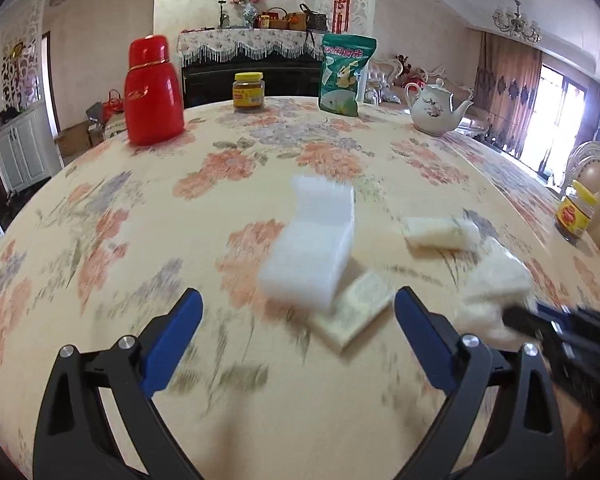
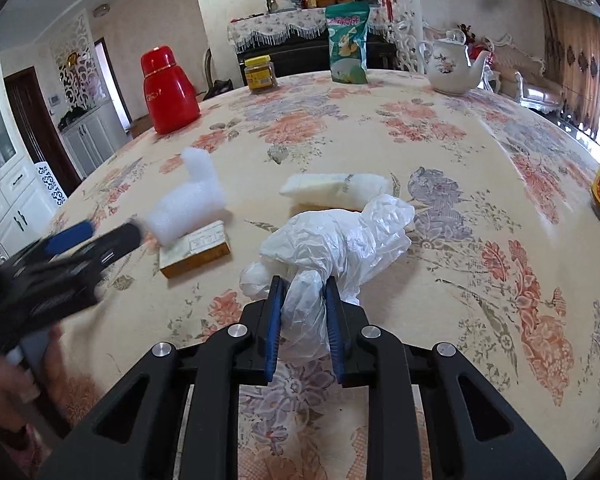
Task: Collect trash
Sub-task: 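Grasp the crumpled plastic bag with the right tool while the left tool grasps a white foam block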
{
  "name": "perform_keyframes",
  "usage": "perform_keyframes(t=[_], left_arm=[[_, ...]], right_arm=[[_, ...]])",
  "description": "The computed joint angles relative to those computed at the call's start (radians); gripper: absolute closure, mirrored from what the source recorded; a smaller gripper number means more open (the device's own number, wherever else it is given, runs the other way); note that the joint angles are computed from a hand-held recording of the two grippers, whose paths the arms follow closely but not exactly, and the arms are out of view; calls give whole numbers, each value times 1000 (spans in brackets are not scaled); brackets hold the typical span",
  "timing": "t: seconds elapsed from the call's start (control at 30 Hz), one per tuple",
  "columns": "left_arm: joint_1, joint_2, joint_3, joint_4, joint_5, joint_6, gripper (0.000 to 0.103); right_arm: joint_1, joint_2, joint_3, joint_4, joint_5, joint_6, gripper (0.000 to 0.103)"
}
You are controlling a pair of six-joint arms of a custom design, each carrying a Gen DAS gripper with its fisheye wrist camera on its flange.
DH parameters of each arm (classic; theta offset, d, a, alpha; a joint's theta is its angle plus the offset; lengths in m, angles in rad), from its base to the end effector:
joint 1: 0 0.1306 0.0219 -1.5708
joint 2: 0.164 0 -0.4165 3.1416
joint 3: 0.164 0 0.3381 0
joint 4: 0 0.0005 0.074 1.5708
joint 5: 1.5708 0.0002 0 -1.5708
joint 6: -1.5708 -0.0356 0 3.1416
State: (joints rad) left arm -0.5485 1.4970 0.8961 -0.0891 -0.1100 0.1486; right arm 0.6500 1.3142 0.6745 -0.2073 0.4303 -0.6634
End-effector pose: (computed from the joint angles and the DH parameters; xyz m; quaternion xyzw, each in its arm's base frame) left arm 0.3623 -0.2174 0.2845 0.1564 0.8899 -0.0986 0.4170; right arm 0.2680 0.1844 0.2637 0.0817 0.9131 0.0530 0.3958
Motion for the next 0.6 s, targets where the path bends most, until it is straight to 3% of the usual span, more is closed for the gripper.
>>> perform_keyframes(t=[0.27, 0.3, 0.33, 0.6], left_arm=[[-10, 175, 194, -157, -22, -8, 35], [-5, 173, 192, -140, -24, 5, 48], [-1, 168, 187, -130, -8, 2, 54], [-10, 67, 73, -20, -34, -15, 57]], right_arm=[[0, -7, -5, 5, 19, 0, 81], [-1, -8, -5, 4, 20, 0, 81], [-2, -8, -5, 4, 23, -2, 81], [5, -14, -8, 13, 34, -5, 81]])
